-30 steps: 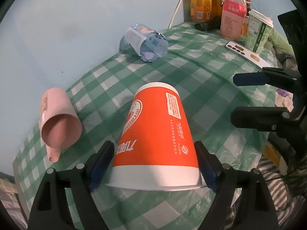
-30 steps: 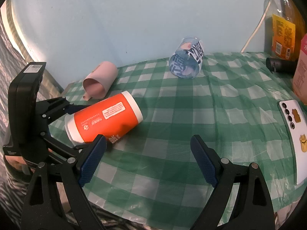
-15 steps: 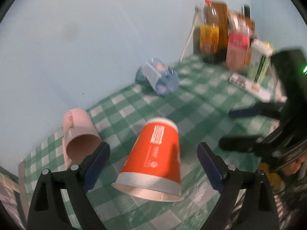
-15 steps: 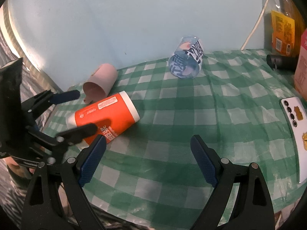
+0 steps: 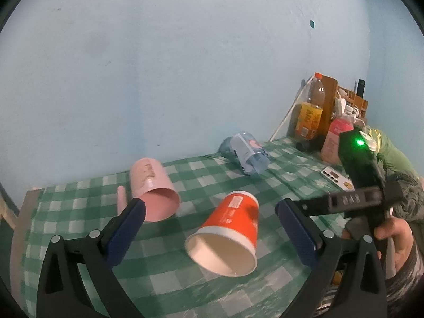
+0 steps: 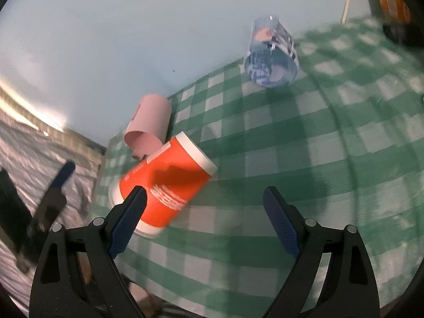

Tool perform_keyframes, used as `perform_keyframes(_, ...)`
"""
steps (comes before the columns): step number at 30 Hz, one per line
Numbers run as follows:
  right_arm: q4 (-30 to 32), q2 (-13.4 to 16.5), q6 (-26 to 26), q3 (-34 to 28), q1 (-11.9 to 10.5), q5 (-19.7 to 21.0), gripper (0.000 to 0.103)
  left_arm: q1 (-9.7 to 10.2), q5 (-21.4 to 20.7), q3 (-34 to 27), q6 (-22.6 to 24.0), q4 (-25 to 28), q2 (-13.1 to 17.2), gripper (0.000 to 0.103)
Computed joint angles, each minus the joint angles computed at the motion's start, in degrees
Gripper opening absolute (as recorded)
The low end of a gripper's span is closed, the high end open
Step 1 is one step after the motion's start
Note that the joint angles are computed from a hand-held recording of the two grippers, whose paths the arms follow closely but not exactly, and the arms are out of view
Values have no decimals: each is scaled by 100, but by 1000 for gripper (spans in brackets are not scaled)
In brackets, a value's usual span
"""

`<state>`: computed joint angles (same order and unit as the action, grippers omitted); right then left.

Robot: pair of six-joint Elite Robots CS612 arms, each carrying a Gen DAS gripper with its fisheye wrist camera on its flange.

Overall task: Flip cup upside down
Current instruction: 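Lift the orange paper cup with the right gripper and rotate it rim-down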

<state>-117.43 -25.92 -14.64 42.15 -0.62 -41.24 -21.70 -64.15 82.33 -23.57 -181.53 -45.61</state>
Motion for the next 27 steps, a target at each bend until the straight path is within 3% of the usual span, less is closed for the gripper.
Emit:
perform_keyframes(8, 847, 291, 172, -560, 131, 248, 88, -2, 4, 329, -199, -393, -52, 103)
perform_keyframes(13, 833, 433, 665, -818, 209, 163, 88, 75, -355, 509, -379, -597, -101, 103)
perform_keyframes(18, 891, 540, 935, -1027, 288, 49, 88, 132, -403, 606, -623, -718, -140, 103)
perform_keyframes(27, 1262, 724, 728, -1412, 359, 15, 87, 131, -390, 648, -673, -693, -168, 103)
